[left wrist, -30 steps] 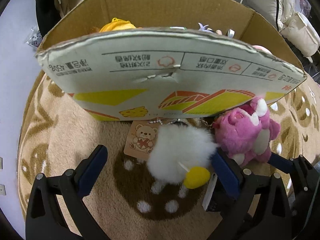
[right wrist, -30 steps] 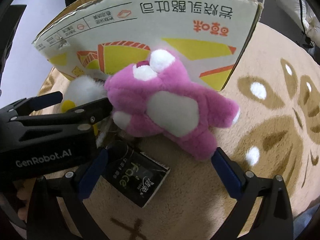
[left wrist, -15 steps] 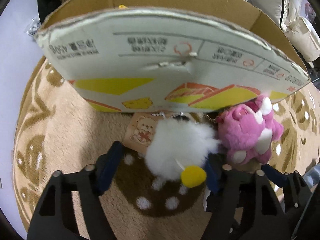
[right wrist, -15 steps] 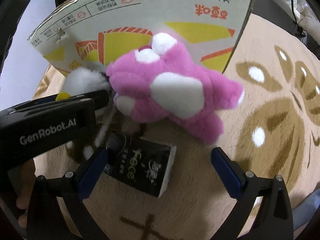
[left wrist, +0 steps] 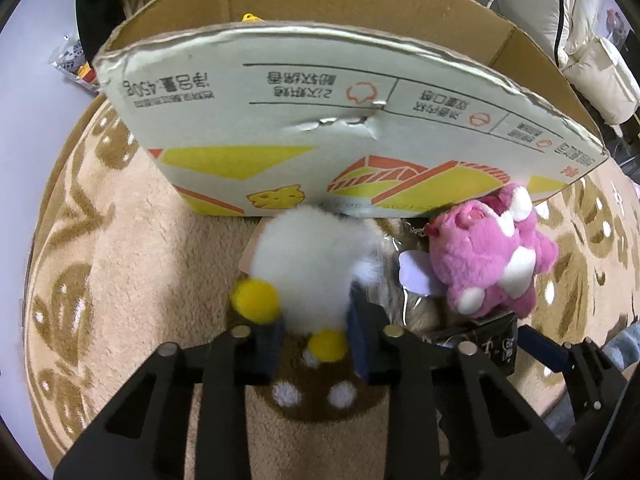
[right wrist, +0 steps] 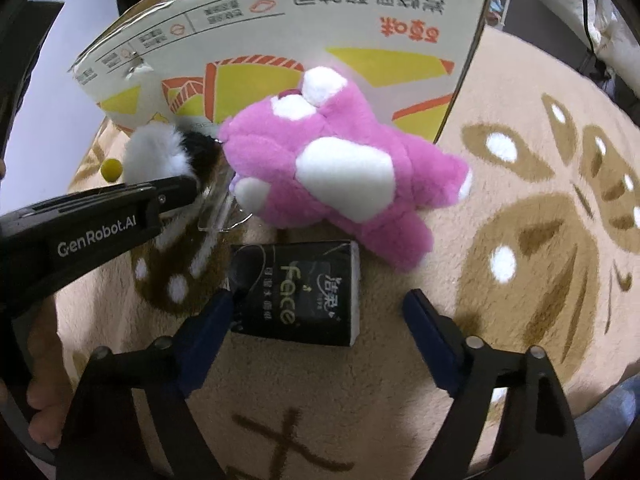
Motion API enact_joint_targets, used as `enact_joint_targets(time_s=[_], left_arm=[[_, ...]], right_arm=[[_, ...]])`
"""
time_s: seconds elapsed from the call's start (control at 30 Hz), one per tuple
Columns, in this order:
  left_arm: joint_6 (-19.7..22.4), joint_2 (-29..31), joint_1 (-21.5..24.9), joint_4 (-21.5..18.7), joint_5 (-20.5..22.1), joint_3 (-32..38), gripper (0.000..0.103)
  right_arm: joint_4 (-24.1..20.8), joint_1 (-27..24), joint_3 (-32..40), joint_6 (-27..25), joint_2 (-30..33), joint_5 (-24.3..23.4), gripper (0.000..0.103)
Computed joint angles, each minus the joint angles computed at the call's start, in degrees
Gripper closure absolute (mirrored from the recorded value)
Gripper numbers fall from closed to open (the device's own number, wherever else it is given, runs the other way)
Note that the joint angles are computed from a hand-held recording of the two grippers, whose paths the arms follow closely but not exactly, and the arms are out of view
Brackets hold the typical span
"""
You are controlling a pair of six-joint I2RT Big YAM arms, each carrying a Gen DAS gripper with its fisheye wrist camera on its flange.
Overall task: Organize soft objects
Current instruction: 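Close the right tool on the black Face box while the left tool lifts the chick plush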
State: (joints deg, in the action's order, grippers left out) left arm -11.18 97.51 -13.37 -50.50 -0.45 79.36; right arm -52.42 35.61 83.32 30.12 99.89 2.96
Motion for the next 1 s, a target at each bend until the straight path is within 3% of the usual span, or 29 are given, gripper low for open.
enact_joint_targets(time_s=[0.3, 0.53, 1.0], left_arm=[[-0.6, -2.3, -0.2, 0.4, -0.4, -1.3, 0.089], [-0.1, -5.7, 1.4, 2.0, 0.4, -5.1, 0.09], [-4.5, -15.3, -2.4, 3.5, -3.1, -9.8, 0.091]], right_arm=[[-1.5, 1.6, 1.5, -3.1, -0.2, 0.8, 0.037], [-0.5, 0.6, -0.4, -3.6, -2.4, -0.8, 0.041], [3.9, -4.8, -6.2, -6.3, -13.2, -2.7, 0.042]])
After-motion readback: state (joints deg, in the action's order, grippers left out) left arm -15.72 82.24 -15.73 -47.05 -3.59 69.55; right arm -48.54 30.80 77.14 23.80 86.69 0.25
